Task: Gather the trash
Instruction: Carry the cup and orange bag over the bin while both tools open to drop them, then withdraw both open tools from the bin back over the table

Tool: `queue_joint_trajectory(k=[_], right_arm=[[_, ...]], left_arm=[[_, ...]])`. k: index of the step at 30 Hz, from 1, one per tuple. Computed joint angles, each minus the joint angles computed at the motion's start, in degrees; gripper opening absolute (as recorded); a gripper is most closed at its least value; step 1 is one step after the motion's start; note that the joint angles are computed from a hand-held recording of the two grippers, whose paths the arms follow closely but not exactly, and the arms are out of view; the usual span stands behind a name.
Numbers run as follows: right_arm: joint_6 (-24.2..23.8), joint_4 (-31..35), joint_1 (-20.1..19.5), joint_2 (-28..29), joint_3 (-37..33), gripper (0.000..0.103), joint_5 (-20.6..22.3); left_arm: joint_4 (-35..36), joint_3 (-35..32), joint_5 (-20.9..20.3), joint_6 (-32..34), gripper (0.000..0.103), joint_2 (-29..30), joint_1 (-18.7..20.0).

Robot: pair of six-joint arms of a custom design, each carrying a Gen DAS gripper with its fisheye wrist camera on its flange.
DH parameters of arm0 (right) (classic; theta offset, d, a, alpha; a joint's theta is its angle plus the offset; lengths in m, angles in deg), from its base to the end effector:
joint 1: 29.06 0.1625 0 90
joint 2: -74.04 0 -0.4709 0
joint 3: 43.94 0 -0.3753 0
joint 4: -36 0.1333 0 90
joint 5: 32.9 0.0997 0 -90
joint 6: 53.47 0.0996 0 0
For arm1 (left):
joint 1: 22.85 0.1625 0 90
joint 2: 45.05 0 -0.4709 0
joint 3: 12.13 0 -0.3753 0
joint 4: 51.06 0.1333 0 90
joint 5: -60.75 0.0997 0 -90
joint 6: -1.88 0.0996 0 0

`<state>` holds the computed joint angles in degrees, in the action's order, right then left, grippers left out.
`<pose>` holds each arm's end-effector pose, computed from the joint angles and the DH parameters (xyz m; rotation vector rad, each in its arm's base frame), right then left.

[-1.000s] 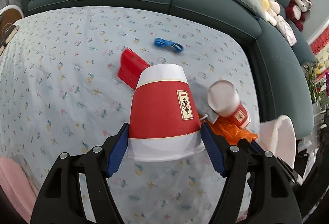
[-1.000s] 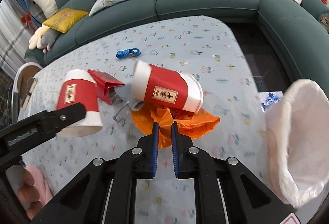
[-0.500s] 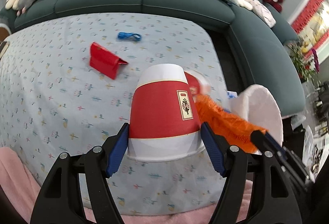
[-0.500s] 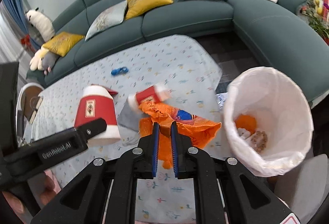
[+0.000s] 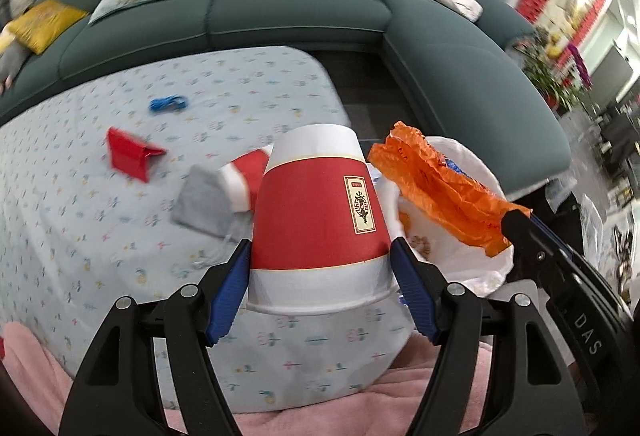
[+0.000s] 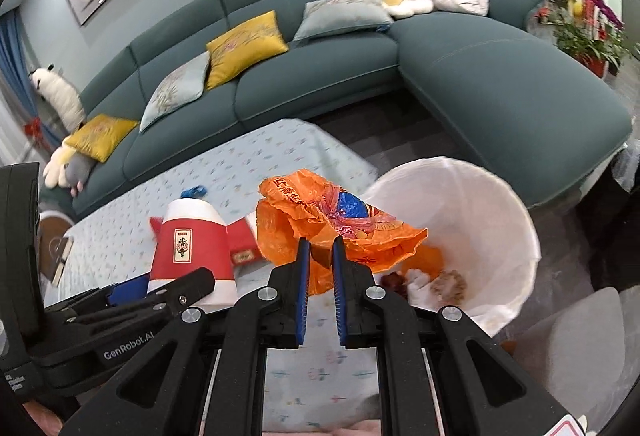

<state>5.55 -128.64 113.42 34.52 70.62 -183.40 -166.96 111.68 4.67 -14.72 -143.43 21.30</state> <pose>0.4721 -0.3038 0.0498 -0.1270 -2.3056 1.1086 -0.1344 -0.3937 0.3854 0.6553 2.5241 -0.4214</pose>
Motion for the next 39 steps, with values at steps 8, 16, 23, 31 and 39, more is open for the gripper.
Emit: queue_joint_trajectory(k=[8, 16, 23, 31, 39], right_arm=[[7.15, 4.04, -0.32, -5.67, 6.02, 0.010, -3.05], [11.55, 5.41, -1.92, -9.48, 10.55, 0.011, -4.17], [11.23, 4.96, -3.41, -10.16, 11.91, 0.011, -4.49], [12.09, 5.54, -3.84, -9.94, 11.40, 0.024, -5.45], [10.76, 5.87, -3.38, -8.97, 9.84, 0.031, -5.19]], left_arm=[[-3.29, 2.18, -2.35, 0.94, 0.067, 3.93, -4.85], [-6.77, 2.96, -6.14, 2.59, 0.067, 7.85, -6.99], [-9.72, 3.31, -8.08, 3.16, 0.066, 11.04, -6.42], [-9.21, 2.84, -6.59, 1.24, 0.067, 11.61, -5.23], [-7.92, 2.26, -4.35, 0.72, 0.068, 9.58, -3.84]])
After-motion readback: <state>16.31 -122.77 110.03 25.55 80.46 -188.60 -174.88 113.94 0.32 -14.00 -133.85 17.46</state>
